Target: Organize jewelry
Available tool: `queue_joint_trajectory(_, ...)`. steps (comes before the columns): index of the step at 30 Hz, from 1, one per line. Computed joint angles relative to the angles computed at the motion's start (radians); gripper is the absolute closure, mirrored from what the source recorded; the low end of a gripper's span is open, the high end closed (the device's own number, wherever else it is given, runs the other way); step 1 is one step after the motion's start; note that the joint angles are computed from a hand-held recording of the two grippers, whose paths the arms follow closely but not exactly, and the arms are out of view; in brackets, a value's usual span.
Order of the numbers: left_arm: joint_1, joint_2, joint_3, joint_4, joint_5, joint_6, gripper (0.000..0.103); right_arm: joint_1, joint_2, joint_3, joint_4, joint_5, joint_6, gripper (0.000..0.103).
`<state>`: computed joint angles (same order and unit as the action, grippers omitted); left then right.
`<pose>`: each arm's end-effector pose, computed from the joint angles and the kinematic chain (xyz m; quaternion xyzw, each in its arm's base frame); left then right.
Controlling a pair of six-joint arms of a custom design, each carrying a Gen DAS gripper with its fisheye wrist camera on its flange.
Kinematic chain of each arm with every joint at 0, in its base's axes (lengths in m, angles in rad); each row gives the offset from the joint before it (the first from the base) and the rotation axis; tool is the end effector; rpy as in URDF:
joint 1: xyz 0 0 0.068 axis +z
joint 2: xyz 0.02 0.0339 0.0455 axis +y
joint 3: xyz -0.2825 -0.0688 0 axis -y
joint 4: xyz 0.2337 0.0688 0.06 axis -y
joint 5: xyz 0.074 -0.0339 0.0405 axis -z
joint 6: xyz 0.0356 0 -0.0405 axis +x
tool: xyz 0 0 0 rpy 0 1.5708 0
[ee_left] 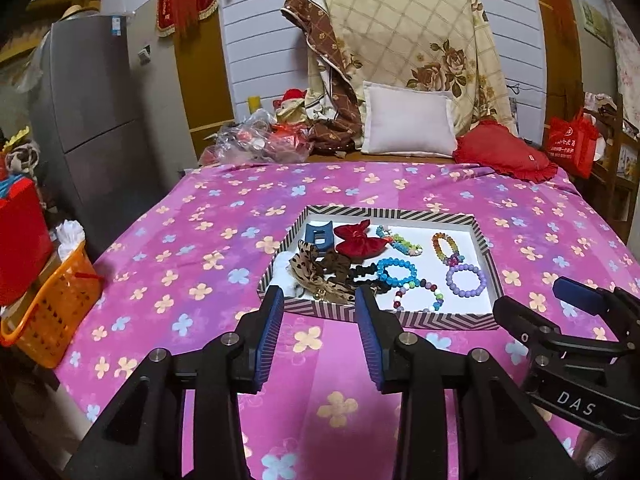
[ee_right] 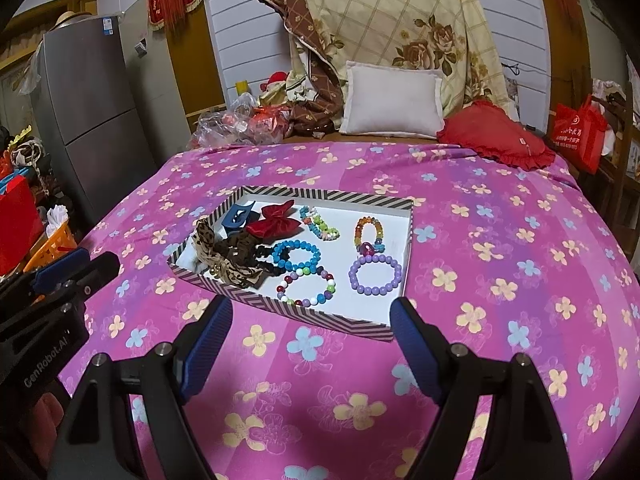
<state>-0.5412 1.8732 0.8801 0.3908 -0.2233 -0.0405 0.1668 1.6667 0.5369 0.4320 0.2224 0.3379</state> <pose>0.3226 -0.1847 0.1586 0.1676 0.8649 -0.0382 0.4715 0.2817 0.0395 0.1391 0.1237 0.8933 0.0075 0.4320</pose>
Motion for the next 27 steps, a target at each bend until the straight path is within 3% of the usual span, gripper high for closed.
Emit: queue_joint_trajectory(27,-0.007,0.005,0.006,-0.006,0.021,-0.01,0.062,0.01,0.017,0.007,0.005,0.003,0.006,0.019)
